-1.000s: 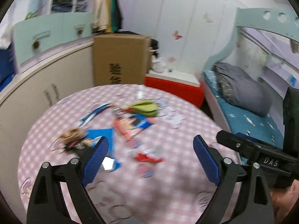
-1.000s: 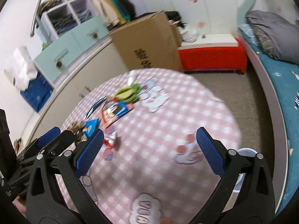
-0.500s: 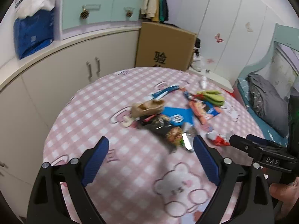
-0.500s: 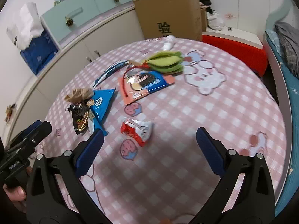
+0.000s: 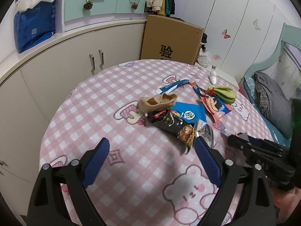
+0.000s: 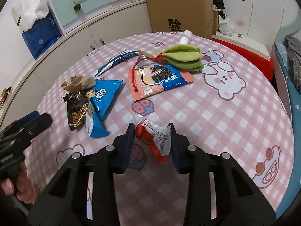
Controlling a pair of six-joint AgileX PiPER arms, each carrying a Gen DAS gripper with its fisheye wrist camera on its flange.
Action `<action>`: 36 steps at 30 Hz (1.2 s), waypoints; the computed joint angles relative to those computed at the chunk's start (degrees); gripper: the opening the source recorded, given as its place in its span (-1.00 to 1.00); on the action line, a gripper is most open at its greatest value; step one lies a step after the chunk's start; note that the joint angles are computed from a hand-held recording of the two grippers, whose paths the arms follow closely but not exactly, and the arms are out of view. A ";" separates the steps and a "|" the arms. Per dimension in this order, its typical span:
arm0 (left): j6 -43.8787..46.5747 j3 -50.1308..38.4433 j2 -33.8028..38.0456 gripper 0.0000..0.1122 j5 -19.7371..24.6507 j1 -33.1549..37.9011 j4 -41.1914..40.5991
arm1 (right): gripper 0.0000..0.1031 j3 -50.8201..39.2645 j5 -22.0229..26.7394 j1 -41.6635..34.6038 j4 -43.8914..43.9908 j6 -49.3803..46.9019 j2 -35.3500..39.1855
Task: Collect trash
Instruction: 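Grasp the black snack bag with the left gripper while the right grasps the red-white wrapper, then lift both held items and carry them toward the wastebasket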
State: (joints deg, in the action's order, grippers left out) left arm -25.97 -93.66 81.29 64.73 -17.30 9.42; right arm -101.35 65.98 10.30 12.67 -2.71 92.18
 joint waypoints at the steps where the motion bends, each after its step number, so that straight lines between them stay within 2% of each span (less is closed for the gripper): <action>1: -0.26 -0.62 0.71 0.60 0.11 -0.27 0.36 | -0.35 0.17 0.08 -0.47 0.71 -0.32 -0.22; 13: -0.80 -13.49 13.33 0.57 3.68 0.05 -1.40 | -0.35 2.04 0.47 -3.35 4.70 -3.16 -1.81; 14: -0.06 -14.08 13.97 0.27 3.81 0.19 -2.23 | -0.35 2.26 0.52 -3.45 4.95 -3.33 -1.96; 15: 0.83 -14.68 14.62 0.07 4.34 0.44 -3.31 | -0.35 2.32 0.52 -3.60 5.36 -3.66 -1.95; 16: 1.58 -14.83 14.96 0.01 4.74 0.69 -4.17 | -0.35 2.38 0.53 -3.55 5.51 -3.75 -1.97; 17: 2.48 -13.02 13.82 -0.02 3.21 1.19 -5.24 | -0.36 2.40 0.66 -3.58 5.83 -4.18 -1.96; 21: 6.90 -6.55 8.95 -0.05 0.34 4.05 -10.26 | -0.36 3.37 0.48 -3.63 6.93 -5.36 -2.57; 26: 10.59 -1.42 4.06 -0.04 0.21 6.34 -11.84 | -0.35 5.16 -0.21 -4.34 7.93 -6.02 -4.26; 27: 10.63 -1.55 4.02 0.00 0.70 6.17 -11.26 | -0.35 5.40 -0.24 -4.62 8.05 -6.13 -4.50; 29: 8.97 -2.04 4.38 0.31 1.42 5.23 -8.79 | -0.35 5.95 -0.18 -5.21 8.25 -6.34 -4.91; 30: 8.06 -2.16 4.51 0.33 1.60 4.73 -7.79 | -0.35 6.05 -0.13 -5.31 8.13 -6.35 -4.96; 33: 7.28 -1.46 4.53 0.32 1.02 3.59 -6.77 | -0.36 6.92 -0.19 -5.66 8.19 -6.25 -5.28; 35: 8.95 -0.34 3.93 0.08 -0.45 3.14 -7.63 | -0.36 7.55 -0.57 -5.71 8.56 -6.57 -5.69; 36: 9.26 -0.09 3.78 0.07 -0.70 2.93 -7.75 | -0.38 7.85 -0.71 -5.72 8.78 -6.70 -5.89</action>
